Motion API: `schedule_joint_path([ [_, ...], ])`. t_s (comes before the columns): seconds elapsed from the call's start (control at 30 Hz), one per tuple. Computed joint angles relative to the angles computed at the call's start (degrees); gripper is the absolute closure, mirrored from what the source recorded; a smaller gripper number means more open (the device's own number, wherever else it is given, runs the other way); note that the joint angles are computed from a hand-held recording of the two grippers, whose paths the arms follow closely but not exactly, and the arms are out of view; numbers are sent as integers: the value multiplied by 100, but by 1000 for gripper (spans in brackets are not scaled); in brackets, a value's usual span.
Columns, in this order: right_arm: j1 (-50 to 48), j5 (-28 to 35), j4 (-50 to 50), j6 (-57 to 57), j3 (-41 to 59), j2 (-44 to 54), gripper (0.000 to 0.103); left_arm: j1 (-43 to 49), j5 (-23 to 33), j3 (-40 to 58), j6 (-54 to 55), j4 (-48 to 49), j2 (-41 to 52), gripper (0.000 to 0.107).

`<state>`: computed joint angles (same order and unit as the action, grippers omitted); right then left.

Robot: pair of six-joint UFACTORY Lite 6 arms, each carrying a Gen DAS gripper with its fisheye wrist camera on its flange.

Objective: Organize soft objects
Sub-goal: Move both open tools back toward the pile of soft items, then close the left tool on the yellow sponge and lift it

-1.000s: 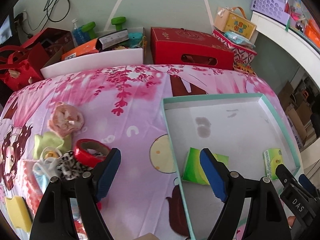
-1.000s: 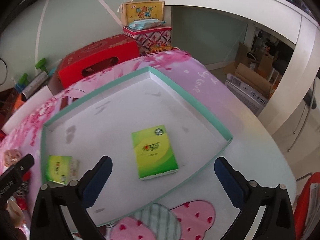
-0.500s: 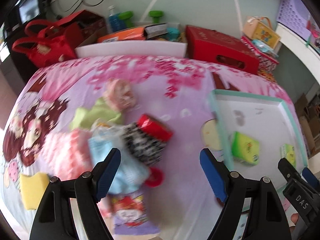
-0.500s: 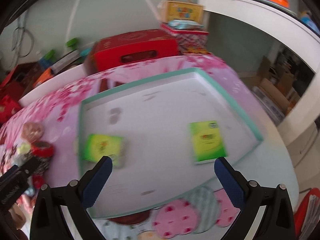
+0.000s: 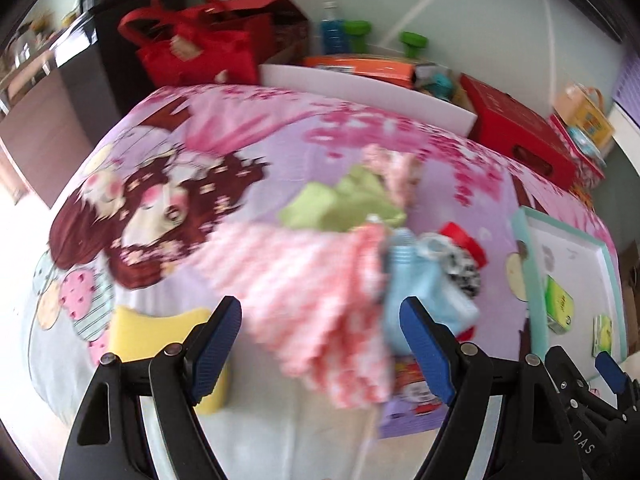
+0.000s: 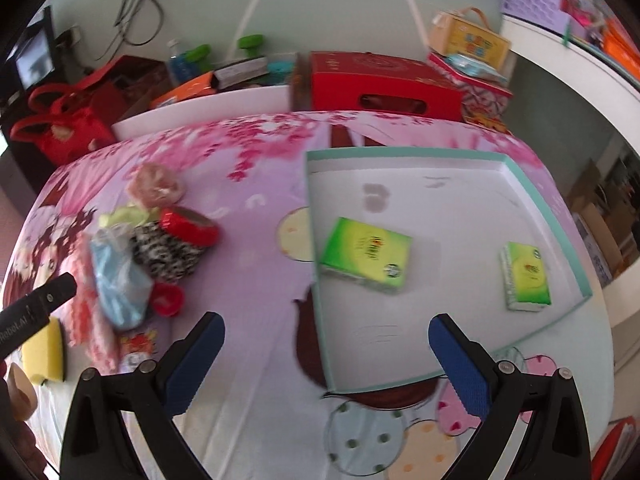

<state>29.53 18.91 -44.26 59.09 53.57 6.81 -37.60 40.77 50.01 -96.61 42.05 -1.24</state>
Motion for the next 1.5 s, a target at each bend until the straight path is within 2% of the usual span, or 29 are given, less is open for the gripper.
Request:
schedule_joint_path([
  [0.4, 923, 296, 165, 1, 382, 238, 0, 835, -54, -1810, 641, -581, -1975, 25],
  [0.53, 1132, 320, 513, -344, 482, 348, 0, 992, -168, -2132, 913, -820, -2252, 25],
  [0.67, 1228, 184, 1309, -1192, 594, 579, 0, 1048, -327, -2347, 1255, -1061, -2337, 25],
  [0.87, 1436, 248, 1614, -1538, 762, 911, 0, 955, -318, -2613, 1405, -1180, -2508, 25],
  [0.9, 1456, 261, 1652, -1581, 791, 962, 0, 976, -341, -2674, 1465, -1225, -2617, 23],
  [0.93, 1479, 283, 1692, -1626, 825, 1025, 0, 1011, -365, -2713, 1548, -1268, -2692, 11],
  [0.97, 1485, 300, 1709, -1651, 849, 1059, 0, 1050, -366, -2743, 1637, -1332, -2755, 7],
  [1.13, 1551, 359, 1632, -1561, 914, 1145, 0, 1372, -223, -2982, 1933, -1518, -3354, 7],
  [1.37, 1540, 414, 1681, -1606, 1006, 1275, 0, 2607, -690, -3551, 3264, -2390, -3738, 7],
  [1.5, 1551, 401, 1764, -1685, 1060, 1389, 0, 2975, -1107, -3732, 3943, -2919, -3704, 7],
])
